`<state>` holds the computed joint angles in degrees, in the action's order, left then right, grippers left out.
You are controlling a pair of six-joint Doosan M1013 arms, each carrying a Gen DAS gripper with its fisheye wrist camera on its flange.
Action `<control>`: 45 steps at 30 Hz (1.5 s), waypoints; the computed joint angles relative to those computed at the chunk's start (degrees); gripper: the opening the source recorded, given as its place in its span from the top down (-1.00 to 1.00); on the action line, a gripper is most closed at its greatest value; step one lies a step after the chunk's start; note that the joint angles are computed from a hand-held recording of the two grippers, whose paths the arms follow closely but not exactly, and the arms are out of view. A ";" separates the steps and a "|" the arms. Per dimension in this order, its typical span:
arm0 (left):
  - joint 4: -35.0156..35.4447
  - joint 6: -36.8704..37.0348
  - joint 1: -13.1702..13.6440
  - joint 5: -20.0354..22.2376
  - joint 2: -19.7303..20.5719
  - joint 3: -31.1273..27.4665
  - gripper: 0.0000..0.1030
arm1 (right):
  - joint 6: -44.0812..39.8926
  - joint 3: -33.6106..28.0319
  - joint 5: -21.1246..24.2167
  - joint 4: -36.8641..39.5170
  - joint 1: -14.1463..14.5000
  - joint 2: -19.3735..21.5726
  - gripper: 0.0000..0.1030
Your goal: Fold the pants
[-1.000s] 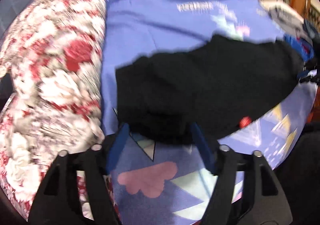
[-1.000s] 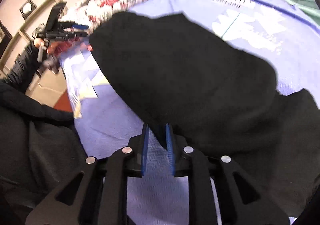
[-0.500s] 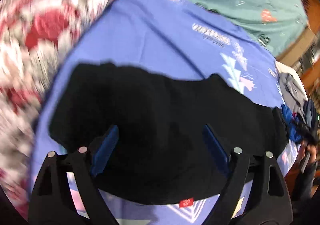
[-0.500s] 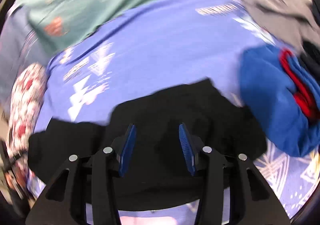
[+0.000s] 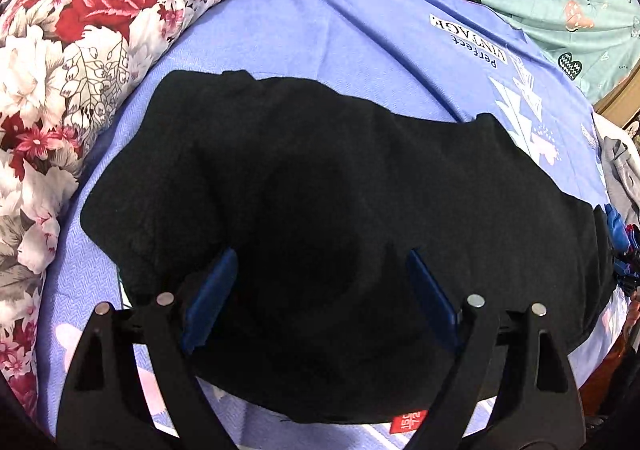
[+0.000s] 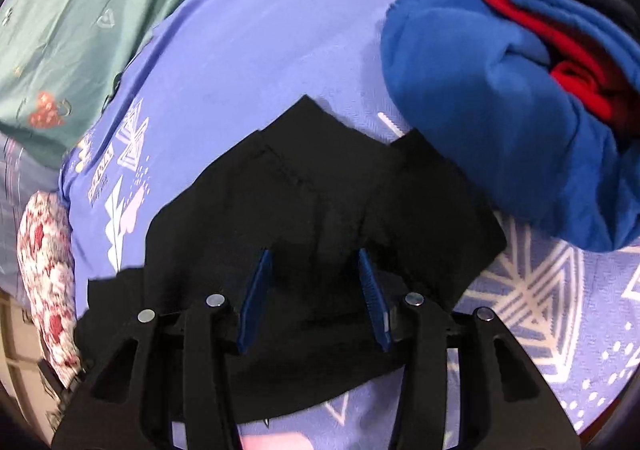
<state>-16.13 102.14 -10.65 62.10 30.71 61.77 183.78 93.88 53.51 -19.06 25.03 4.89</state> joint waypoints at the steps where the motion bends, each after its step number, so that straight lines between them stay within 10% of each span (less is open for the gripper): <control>1: 0.08 -0.04 0.05 -0.19 0.03 0.02 -0.68 | 0.90 0.16 -0.68 -0.55 -0.10 -0.01 0.13; 4: 1.18 -0.41 -0.16 -0.36 0.22 -0.20 -0.68 | 1.55 -0.57 0.07 -1.29 -0.54 0.42 0.83; 12: 1.82 -0.39 0.14 0.51 1.16 -1.82 -0.66 | 8.38 -4.20 4.14 -20.05 5.95 -1.73 0.85; 21: 3.72 1.06 -0.28 -0.20 1.21 -1.67 -0.65 | 14.52 4.19 4.96 -10.41 5.82 -3.87 0.84; 28: 2.79 0.40 -0.01 -0.74 1.09 -1.45 -0.65 | 13.72 1.46 12.07 -14.27 7.86 -3.12 0.27; 31: 3.51 -0.23 -0.25 -1.25 0.88 -1.09 -0.65 | 13.91 1.93 11.04 -13.33 6.03 -2.94 0.34; 33: 3.09 -0.04 -0.15 -1.45 0.83 -0.94 -0.65 | 12.46 1.61 11.93 -11.61 5.27 -2.29 0.74; 37: 2.13 0.82 0.11 -1.78 0.53 -0.40 -0.65 | 11.31 -1.13 20.05 -12.36 6.08 0.56 0.76; 39: 1.70 0.96 0.25 -1.67 0.44 -0.32 -0.65 | 5.35 -4.96 28.69 -13.64 7.12 4.09 0.58; 41: 1.00 1.00 0.50 -1.26 0.31 -0.44 -0.65 | -3.33 -9.61 41.88 -16.14 8.17 8.59 -0.20; 42: 0.52 1.11 0.67 -1.23 0.11 -0.35 -0.65 | -4.86 -10.73 44.58 -16.86 8.47 9.41 -0.20; 45: -1.06 1.69 1.18 -1.80 -0.80 0.34 -0.65 | 1.47 -9.88 40.17 -22.01 10.59 6.70 -0.21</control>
<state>-17.19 103.83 -9.48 60.31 29.91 62.11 185.25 83.99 93.68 -41.07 35.62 11.59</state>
